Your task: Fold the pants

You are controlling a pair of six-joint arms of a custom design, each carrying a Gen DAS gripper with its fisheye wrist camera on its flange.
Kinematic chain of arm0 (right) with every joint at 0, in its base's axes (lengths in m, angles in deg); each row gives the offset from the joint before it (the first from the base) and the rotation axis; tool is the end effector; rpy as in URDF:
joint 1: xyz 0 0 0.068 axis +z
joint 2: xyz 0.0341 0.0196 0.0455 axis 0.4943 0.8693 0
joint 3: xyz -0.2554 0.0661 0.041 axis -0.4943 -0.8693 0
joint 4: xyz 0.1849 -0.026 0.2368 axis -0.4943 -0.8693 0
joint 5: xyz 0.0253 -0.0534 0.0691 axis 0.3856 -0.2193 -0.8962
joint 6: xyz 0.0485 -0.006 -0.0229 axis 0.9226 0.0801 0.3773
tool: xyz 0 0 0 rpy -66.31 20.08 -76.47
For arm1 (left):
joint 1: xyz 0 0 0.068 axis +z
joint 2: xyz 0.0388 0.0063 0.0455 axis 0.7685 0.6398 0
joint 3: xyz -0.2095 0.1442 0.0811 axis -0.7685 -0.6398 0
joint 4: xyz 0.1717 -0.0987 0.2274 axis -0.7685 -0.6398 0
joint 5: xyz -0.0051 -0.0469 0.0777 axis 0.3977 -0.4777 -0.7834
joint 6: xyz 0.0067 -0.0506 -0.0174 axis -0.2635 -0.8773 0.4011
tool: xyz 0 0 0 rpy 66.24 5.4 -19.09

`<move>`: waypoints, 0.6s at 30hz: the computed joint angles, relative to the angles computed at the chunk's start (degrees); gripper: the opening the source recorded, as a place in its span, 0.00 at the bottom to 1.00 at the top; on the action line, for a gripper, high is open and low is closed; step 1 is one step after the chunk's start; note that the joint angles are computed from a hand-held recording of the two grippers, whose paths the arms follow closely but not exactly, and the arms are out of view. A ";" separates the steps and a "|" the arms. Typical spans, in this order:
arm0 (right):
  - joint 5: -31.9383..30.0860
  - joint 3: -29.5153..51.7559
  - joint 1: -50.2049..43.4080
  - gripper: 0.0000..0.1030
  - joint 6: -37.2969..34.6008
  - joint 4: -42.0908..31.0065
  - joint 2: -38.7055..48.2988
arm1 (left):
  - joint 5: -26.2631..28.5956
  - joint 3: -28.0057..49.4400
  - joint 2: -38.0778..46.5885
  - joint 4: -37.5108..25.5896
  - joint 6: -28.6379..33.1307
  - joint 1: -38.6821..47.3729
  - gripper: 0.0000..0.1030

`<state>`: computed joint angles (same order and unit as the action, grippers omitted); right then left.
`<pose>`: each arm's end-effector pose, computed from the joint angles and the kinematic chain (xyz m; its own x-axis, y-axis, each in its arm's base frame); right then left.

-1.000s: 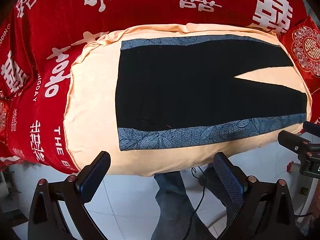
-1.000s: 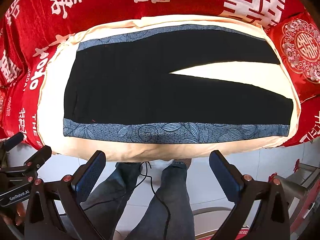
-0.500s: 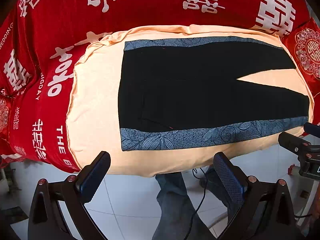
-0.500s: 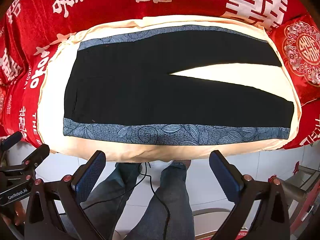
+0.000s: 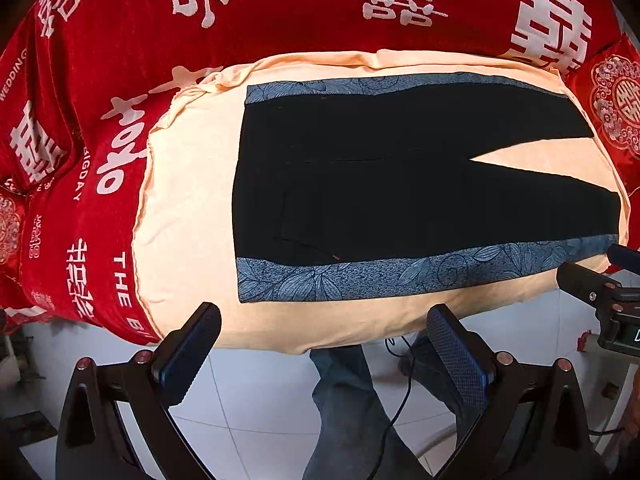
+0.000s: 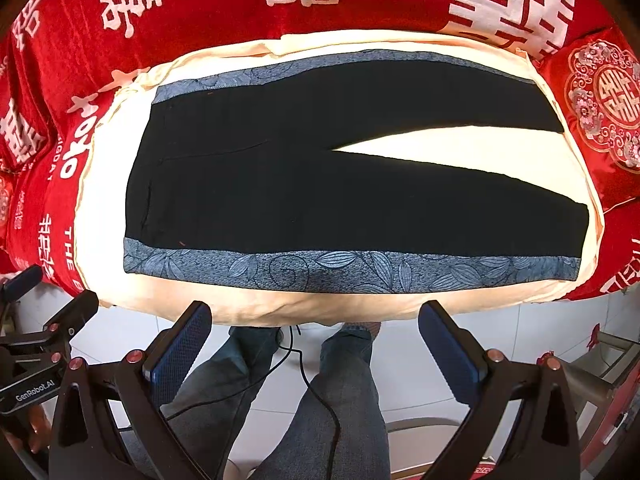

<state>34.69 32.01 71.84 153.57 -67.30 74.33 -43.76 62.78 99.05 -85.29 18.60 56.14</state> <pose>0.2169 0.1943 0.3192 -0.5299 0.8475 -0.0307 0.8393 0.5293 0.1240 0.4340 0.0412 0.3074 -0.3989 0.9067 -0.1371 0.9078 0.4116 0.0802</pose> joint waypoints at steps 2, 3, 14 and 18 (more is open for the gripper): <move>0.04 -0.58 0.01 1.00 -0.05 0.24 -0.56 | -0.22 -1.39 -1.04 0.61 -0.28 -0.23 1.00; 0.06 -0.73 0.03 1.00 -0.05 0.35 -0.67 | -0.30 -1.93 -1.45 0.86 -0.38 -0.26 1.00; 0.27 -5.04 0.55 1.00 -1.30 1.45 -5.28 | -1.15 -7.85 -6.35 3.18 -5.39 -0.63 1.00; 0.34 -6.67 0.96 1.00 -2.06 1.71 -7.43 | -1.14 -10.36 -8.71 3.70 -8.41 -0.43 1.00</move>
